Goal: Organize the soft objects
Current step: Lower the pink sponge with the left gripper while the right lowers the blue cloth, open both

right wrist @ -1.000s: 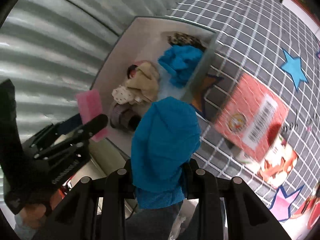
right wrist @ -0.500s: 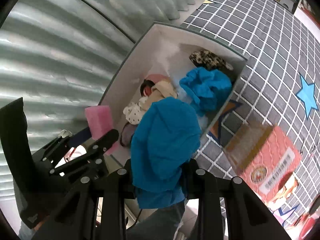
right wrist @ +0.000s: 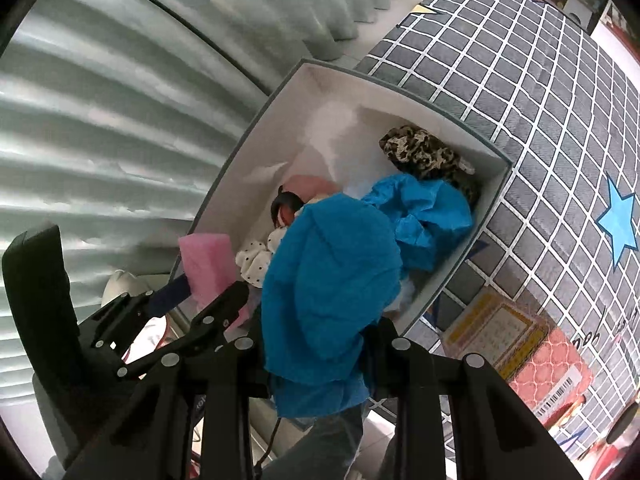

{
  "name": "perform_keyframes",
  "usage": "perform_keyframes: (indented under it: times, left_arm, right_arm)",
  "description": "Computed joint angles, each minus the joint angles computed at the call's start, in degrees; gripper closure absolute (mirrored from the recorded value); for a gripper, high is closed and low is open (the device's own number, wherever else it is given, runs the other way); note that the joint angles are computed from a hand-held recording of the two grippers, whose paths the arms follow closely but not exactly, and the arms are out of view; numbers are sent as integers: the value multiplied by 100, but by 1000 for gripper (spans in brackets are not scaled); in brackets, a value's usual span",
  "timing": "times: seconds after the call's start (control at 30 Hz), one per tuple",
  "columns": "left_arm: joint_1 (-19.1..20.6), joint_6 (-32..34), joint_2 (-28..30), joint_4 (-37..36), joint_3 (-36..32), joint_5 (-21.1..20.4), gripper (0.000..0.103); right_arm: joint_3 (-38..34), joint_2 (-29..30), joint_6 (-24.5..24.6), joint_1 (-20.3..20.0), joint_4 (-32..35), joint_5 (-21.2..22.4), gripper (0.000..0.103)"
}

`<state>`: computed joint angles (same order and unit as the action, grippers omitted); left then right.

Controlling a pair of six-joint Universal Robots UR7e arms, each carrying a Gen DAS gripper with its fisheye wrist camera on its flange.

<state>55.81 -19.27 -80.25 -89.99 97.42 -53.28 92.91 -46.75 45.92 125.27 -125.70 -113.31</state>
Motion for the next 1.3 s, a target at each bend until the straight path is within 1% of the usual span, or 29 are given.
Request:
perform_keyframes:
  times: [0.4,1.3]
  left_arm:
    - [20,-83,93,77,-21,-2,53]
    - [96,-192,185,115,34,36,53]
  right_arm:
    - [-92,97,-73,-72,81,42,71]
    - [-157,173,-38,-108,222,8,71]
